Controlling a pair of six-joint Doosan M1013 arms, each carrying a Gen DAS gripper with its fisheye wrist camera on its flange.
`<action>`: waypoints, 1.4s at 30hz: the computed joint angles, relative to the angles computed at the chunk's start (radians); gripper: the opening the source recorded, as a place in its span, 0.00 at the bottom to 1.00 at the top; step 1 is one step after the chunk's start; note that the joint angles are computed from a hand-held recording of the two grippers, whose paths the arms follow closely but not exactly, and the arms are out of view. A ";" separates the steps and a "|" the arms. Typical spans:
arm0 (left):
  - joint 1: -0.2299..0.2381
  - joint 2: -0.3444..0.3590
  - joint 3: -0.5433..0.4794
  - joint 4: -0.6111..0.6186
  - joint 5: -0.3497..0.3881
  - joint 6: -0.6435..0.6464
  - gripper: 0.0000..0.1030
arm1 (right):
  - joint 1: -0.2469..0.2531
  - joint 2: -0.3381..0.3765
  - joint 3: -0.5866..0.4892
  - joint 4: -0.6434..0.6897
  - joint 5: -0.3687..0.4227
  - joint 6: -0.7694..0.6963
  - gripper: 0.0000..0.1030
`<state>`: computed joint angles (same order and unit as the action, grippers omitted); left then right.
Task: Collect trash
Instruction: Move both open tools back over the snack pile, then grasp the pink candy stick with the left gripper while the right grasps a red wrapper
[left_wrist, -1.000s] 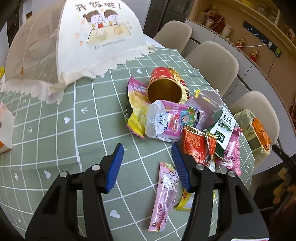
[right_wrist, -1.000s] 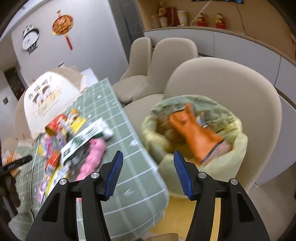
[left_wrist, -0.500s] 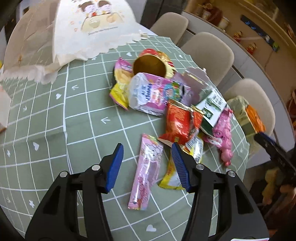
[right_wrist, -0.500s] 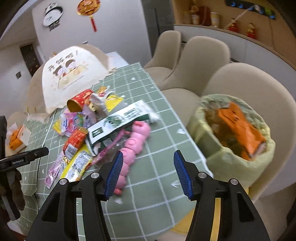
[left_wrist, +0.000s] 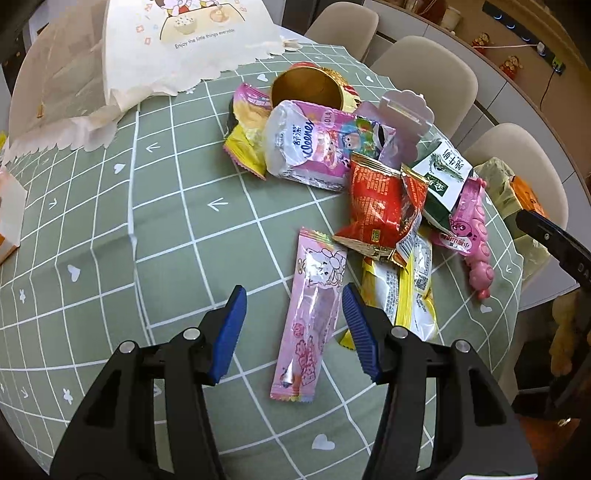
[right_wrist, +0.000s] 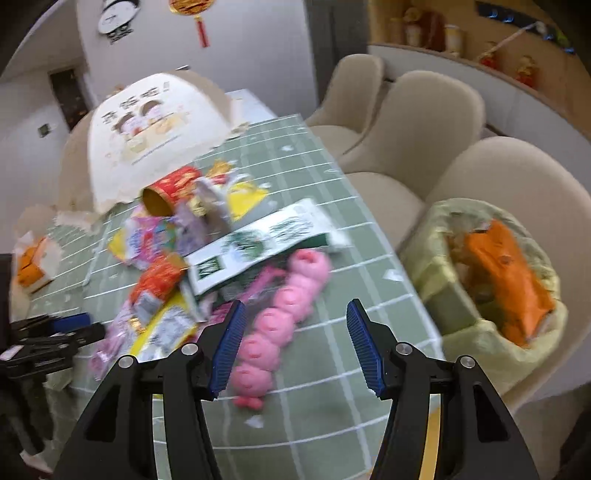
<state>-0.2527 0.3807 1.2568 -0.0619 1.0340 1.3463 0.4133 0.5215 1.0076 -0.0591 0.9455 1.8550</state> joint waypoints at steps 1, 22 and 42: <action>0.002 0.001 0.000 -0.009 -0.001 0.002 0.50 | 0.003 0.005 -0.007 0.007 -0.001 -0.018 0.52; 0.097 -0.051 0.050 -0.072 -0.114 -0.034 0.50 | 0.041 0.205 -0.298 0.285 0.205 -0.128 0.50; 0.017 -0.022 0.049 -0.092 -0.021 0.082 0.48 | -0.004 0.030 -0.091 0.183 0.038 -0.071 0.15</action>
